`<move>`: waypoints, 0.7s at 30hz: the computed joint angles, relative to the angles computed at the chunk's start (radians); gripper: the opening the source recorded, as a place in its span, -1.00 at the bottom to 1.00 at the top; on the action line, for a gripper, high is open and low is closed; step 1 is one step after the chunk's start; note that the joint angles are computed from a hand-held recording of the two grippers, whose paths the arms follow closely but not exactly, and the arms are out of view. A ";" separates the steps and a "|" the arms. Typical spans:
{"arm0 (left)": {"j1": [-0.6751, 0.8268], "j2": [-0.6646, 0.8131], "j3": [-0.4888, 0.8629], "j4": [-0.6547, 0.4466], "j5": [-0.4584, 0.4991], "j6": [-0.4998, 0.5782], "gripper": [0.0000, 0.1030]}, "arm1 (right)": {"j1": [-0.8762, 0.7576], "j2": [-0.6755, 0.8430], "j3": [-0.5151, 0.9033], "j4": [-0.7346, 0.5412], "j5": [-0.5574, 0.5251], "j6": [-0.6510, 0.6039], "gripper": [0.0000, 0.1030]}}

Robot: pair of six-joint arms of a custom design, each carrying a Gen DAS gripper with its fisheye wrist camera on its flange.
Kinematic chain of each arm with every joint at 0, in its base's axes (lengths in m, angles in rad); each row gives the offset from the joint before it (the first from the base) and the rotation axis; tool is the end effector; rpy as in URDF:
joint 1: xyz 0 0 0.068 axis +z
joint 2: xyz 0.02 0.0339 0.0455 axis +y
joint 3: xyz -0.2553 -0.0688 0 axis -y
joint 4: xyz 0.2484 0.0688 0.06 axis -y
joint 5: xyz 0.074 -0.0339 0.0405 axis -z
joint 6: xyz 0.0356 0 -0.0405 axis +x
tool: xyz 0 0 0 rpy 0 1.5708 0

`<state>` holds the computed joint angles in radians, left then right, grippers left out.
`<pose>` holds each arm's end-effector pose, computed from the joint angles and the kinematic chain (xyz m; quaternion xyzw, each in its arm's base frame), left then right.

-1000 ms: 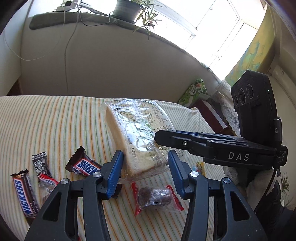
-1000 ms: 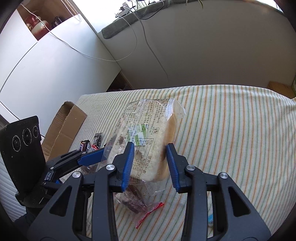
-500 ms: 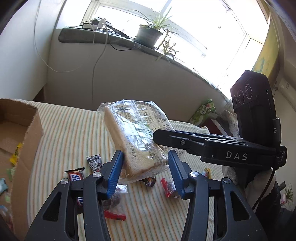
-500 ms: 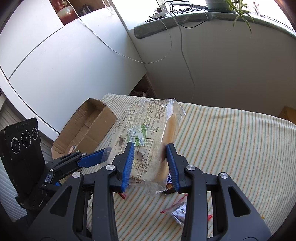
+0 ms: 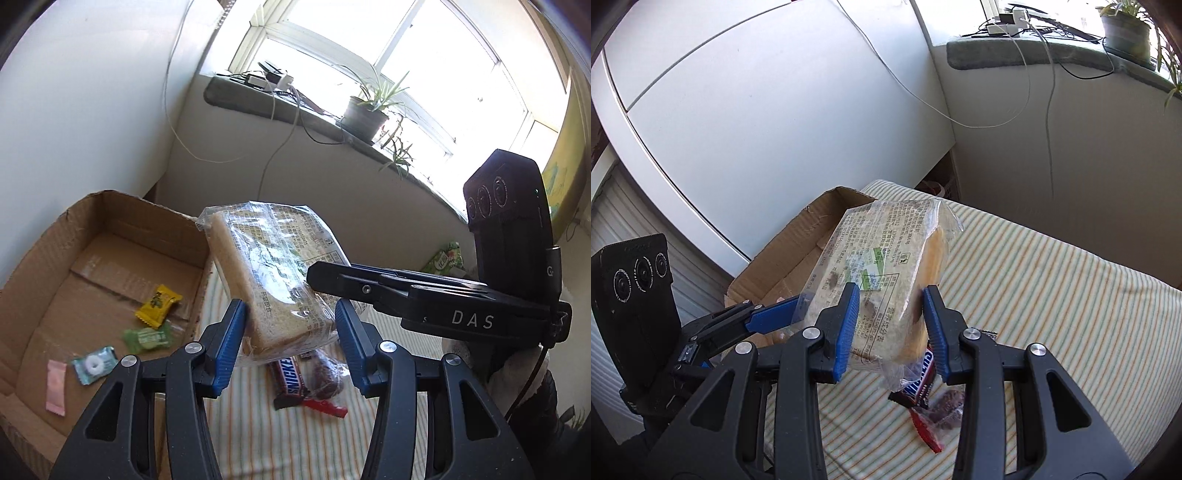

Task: Organize snacks
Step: 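Carry the bread loaf into the box and open both tools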

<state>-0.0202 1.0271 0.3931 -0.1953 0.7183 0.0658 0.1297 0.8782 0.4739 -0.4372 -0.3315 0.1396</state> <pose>0.1912 -0.0273 0.1588 0.1647 0.8663 -0.3198 0.3466 0.1777 0.0349 0.1871 -0.0543 0.9217 0.2000 0.3279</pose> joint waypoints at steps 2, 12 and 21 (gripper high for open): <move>0.066 0.015 0.015 -0.026 0.023 0.045 -0.05 | 0.070 0.060 0.018 0.057 0.029 0.041 -0.27; 0.261 0.115 0.093 -0.086 0.055 0.170 -0.09 | 0.247 0.340 0.113 0.269 0.071 0.129 -0.27; 0.311 0.207 0.125 -0.054 0.034 0.194 -0.09 | 0.279 0.515 0.172 0.383 0.057 0.150 -0.27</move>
<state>0.2912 1.2339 0.5179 -0.2492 0.7524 0.2596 0.4082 1.3936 0.6455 -0.0539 -0.2745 0.2898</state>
